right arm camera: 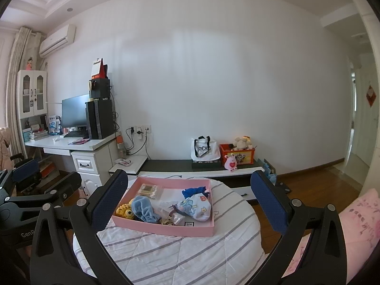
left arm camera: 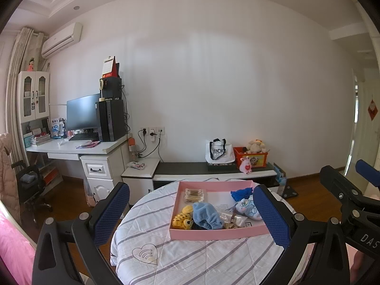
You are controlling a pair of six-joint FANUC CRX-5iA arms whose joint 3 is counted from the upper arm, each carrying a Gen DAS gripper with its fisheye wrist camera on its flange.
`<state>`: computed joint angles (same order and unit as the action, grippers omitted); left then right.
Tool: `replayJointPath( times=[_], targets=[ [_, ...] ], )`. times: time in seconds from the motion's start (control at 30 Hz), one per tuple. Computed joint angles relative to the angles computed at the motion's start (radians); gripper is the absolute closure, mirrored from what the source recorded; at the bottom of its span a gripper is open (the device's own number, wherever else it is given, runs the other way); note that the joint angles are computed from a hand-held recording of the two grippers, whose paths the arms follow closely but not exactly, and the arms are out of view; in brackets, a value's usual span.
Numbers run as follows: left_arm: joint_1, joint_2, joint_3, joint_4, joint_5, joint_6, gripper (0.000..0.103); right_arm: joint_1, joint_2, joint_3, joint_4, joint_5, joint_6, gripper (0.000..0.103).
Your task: Organize soft objects
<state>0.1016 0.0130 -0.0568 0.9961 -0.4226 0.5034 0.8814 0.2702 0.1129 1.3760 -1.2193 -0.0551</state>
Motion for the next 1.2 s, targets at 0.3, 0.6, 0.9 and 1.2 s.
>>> replayJointPath(
  times=[0.3,0.6,0.9,1.2],
  targets=[
    [-0.003,0.004,-0.001,0.004,0.009,-0.004,0.0,0.002,0.002,0.0,0.0,-0.002,0.0,0.0],
    [-0.006,0.002,-0.005,0.009,0.013,-0.008,0.0,0.004,0.004,0.003,0.0,-0.005,0.001,0.0],
    [-0.008,-0.004,-0.017,0.021,0.02,-0.021,0.0,0.005,0.005,0.006,-0.002,-0.005,0.002,0.0],
    [-0.012,0.0,-0.017,0.025,0.024,-0.024,0.0,0.003,0.005,0.007,-0.001,-0.001,0.002,0.0]
  ],
)
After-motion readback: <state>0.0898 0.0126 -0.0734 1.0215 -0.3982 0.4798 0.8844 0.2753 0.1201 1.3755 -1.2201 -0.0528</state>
